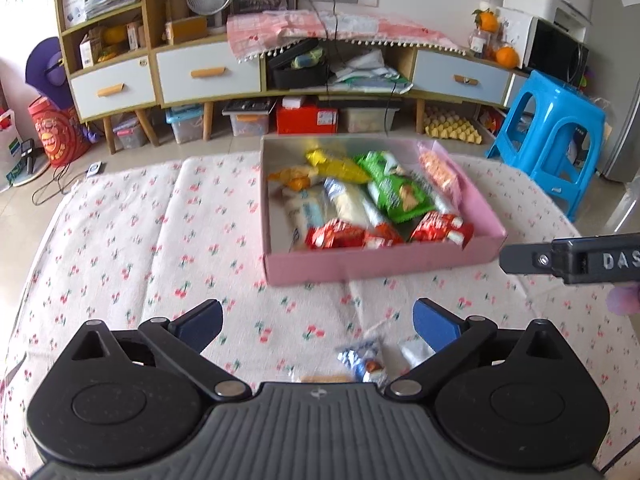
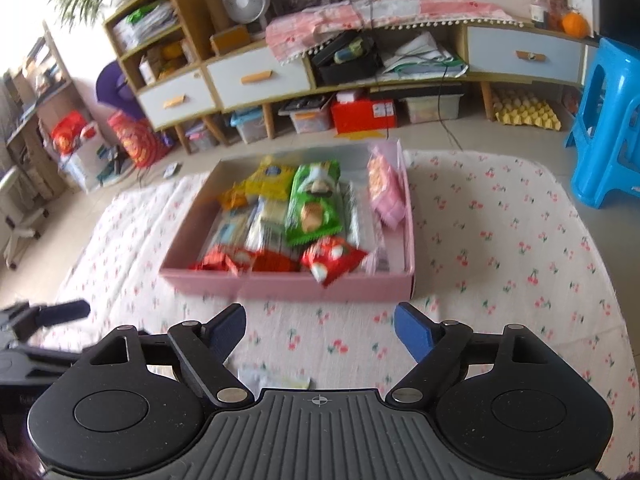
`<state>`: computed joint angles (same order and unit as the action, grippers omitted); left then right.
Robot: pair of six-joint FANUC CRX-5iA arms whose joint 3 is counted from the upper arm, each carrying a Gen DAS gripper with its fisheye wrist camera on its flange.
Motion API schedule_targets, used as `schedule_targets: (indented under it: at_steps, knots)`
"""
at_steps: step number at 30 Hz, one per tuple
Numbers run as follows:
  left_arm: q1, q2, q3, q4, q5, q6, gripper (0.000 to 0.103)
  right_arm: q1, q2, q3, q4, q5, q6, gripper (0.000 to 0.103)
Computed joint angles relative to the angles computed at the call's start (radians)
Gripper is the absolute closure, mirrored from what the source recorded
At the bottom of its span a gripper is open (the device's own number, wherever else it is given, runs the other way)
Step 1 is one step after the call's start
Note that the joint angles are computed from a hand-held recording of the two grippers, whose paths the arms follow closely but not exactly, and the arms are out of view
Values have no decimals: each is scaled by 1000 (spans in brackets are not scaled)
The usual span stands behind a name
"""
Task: Organize snacks
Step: 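Move both open tools back to the remaining snacks on the cloth, then grasp small truffle chocolate pack with left tool while right tool grasps white biscuit bag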
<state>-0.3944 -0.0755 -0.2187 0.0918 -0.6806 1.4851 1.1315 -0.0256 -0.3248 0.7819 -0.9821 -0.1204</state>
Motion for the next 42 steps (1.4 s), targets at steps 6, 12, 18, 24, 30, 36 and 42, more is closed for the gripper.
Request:
schedule_targets:
  at_steps: [6, 12, 18, 24, 30, 36, 42]
  knots:
    - [28, 36, 40, 5, -131, 51, 21, 13, 33, 75, -172, -40, 131, 20]
    - [53, 40, -7, 159, -102, 10, 46, 5, 69, 126, -256, -73, 154, 20]
    - [22, 91, 9, 217, -106, -35, 64, -12, 90, 153, -309, -70, 166, 20]
    - [-14, 154, 87, 134, -176, 46, 74, -21, 96, 157, -321, -80, 162, 19]
    - [-28, 169, 127, 57, -235, 79, 81, -28, 102, 163, -347, -86, 183, 20]
    - [-24, 138, 117, 11, -232, 87, 86, -30, 122, 186, -375, -69, 215, 19]
    - [14, 99, 78, 29, -205, 81, 86, -29, 163, 225, -397, -51, 236, 20]
